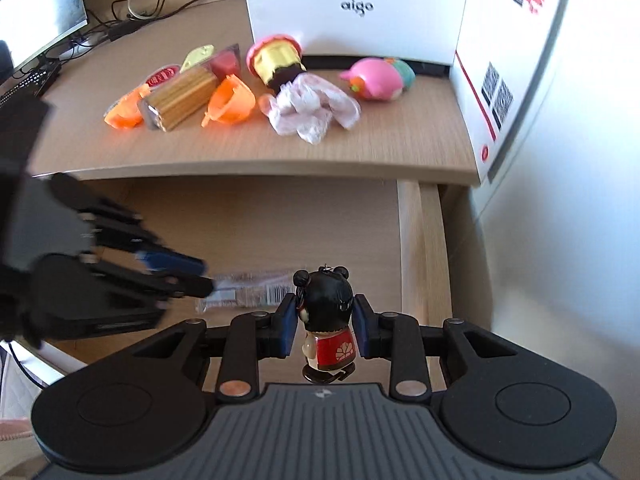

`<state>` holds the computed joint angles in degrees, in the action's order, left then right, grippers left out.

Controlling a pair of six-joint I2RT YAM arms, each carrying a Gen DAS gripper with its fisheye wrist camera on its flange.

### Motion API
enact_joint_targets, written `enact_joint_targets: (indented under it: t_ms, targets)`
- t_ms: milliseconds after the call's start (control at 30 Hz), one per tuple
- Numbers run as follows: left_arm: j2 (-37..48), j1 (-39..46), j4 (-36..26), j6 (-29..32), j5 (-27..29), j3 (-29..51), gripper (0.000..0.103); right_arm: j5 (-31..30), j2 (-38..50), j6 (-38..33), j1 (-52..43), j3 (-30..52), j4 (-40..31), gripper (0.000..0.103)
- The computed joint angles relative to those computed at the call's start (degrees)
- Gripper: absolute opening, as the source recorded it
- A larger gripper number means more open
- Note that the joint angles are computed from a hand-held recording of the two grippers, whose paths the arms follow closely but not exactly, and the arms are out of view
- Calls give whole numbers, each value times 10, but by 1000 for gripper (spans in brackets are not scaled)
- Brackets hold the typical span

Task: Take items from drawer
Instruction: 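Grasp the black-and-red figure keychain with the right tool while the left tool grasps the clear snack packet, then lift the figure and packet out of the drawer and carry them beside the white box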

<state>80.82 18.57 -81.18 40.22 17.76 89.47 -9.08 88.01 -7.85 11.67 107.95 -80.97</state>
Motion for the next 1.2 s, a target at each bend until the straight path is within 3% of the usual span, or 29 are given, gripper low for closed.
enact_joint_targets:
  t_ms: [233, 333, 500, 533, 700, 900, 933, 1133, 1200]
  targets:
    - [-12, -48, 46, 9, -68, -64, 18, -26, -57, -22, -1, -97, 26, 28]
    - [-13, -54, 44, 17, -61, -72, 28, -22, -60, -32, -1, -117, 38, 28]
    - [-11, -61, 22, 50, -38, -75, 71, -20, -57, -22, -17, -117, 42, 28]
    - [-14, -65, 22, 54, -36, -79, 73, -20, -56, -20, -18, -117, 41, 28]
    - [-48, -66, 63, 39, -29, -91, 67, -24, -54, -15, -12, -120, 45, 28]
    - [-34, -78, 82, 45, -80, -106, 67, -31, -50, -13, -16, -119, 39, 28]
    - [-31, -75, 87, 44, -81, -112, 71, -32, -51, -14, -16, -119, 39, 28]
    - [6, -66, 68, -17, -49, -83, 71, -53, -50, -10, -23, -113, 32, 28]
    - [1, -76, 63, -45, -68, -80, 57, -52, -47, -9, -24, -109, 30, 28]
